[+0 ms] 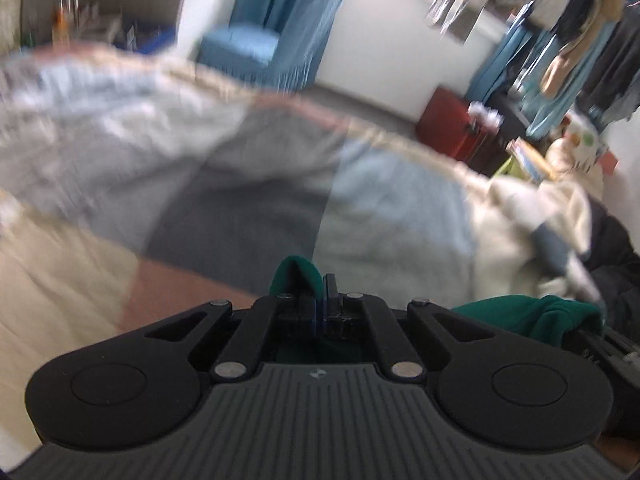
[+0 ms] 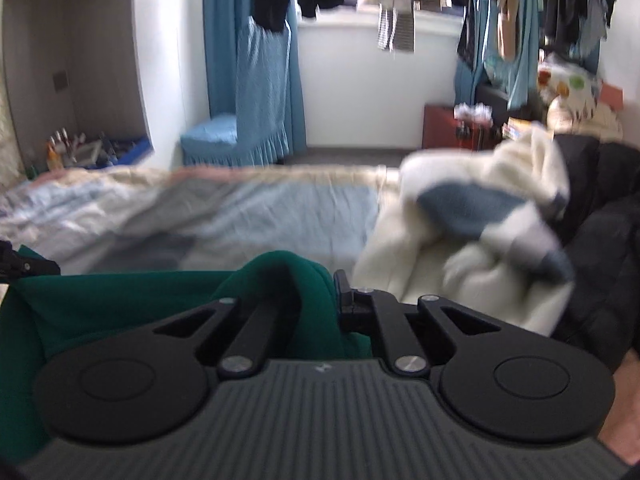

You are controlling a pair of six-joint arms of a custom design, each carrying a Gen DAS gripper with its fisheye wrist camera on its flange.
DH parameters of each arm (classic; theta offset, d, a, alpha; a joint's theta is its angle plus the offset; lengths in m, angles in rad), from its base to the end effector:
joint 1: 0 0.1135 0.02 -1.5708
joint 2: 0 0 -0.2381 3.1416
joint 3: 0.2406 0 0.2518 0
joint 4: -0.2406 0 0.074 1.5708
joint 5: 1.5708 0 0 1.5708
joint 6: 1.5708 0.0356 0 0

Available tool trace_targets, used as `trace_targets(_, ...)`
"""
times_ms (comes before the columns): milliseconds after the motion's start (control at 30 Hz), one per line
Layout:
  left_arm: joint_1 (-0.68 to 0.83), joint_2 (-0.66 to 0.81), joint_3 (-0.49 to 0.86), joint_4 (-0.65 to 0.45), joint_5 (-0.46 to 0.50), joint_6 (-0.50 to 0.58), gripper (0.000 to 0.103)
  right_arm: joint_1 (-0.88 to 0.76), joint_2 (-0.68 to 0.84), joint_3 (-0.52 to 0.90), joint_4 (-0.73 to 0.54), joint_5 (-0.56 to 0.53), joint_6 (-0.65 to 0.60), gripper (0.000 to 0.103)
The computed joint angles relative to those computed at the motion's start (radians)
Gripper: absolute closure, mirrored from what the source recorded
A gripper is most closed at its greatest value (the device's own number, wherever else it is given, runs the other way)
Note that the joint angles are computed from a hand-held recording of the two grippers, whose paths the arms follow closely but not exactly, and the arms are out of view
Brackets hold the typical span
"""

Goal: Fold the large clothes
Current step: 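Lift the hoodie high with both grippers, shaking it out to hang open, then lower the hoodie flat onto the quilt with both grippers and release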

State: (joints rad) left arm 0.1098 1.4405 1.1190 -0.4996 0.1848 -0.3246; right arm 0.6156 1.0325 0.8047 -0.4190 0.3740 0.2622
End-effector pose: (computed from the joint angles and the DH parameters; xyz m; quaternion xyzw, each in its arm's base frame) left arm 0.3131 0.0279 0.2495 -0.1667 0.9121 -0.1244 0.3533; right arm 0.1995 0.1252 0.2566 -0.0730 0.8804 0.0355 0.4672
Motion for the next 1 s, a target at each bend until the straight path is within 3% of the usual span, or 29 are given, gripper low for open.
trace_targets(100,0.015,0.164,0.012,0.103,0.044,0.022,0.099,-0.037,0.091,-0.035,0.055,-0.042,0.04,0.095)
trace_targets(333,-0.039,0.302,0.089,0.078,-0.008,0.073,0.099,-0.177,0.228,-0.03,0.073,-0.232,0.14,0.094)
trace_targets(400,-0.057,0.268,0.083,0.043,-0.018,0.082,0.098,-0.174,0.207,-0.027,0.049,-0.238,0.147,0.094)
trace_targets(467,-0.062,0.187,0.064,-0.022,0.005,0.087,0.089,-0.173,0.177,-0.019,0.011,-0.239,0.141,0.092)
trace_targets(533,-0.051,0.152,0.085,-0.083,0.057,0.106,0.056,-0.168,0.149,-0.002,-0.034,-0.234,0.149,0.09)
trace_targets(600,-0.04,0.122,0.106,-0.139,0.12,0.13,0.041,-0.168,0.12,0.021,-0.089,-0.234,0.184,0.08)
trace_targets(633,-0.036,0.095,0.105,-0.157,0.146,0.138,0.039,-0.164,0.102,0.03,-0.119,-0.228,0.204,0.074)
trace_targets(700,-0.039,0.02,0.09,-0.195,0.151,0.148,0.037,-0.15,0.052,0.048,-0.19,-0.213,0.228,0.046)
trace_targets(733,-0.044,-0.021,0.081,-0.216,0.146,0.151,0.037,-0.138,0.018,0.055,-0.228,-0.207,0.231,0.042)
trace_targets(833,-0.053,-0.186,0.037,-0.282,0.133,0.133,0.037,-0.077,-0.105,0.069,-0.332,-0.177,0.24,0.041)
trace_targets(1000,-0.083,-0.487,0.023,-0.499,0.08,0.121,0.037,0.222,-0.297,0.166,-0.615,0.017,0.376,0.041)
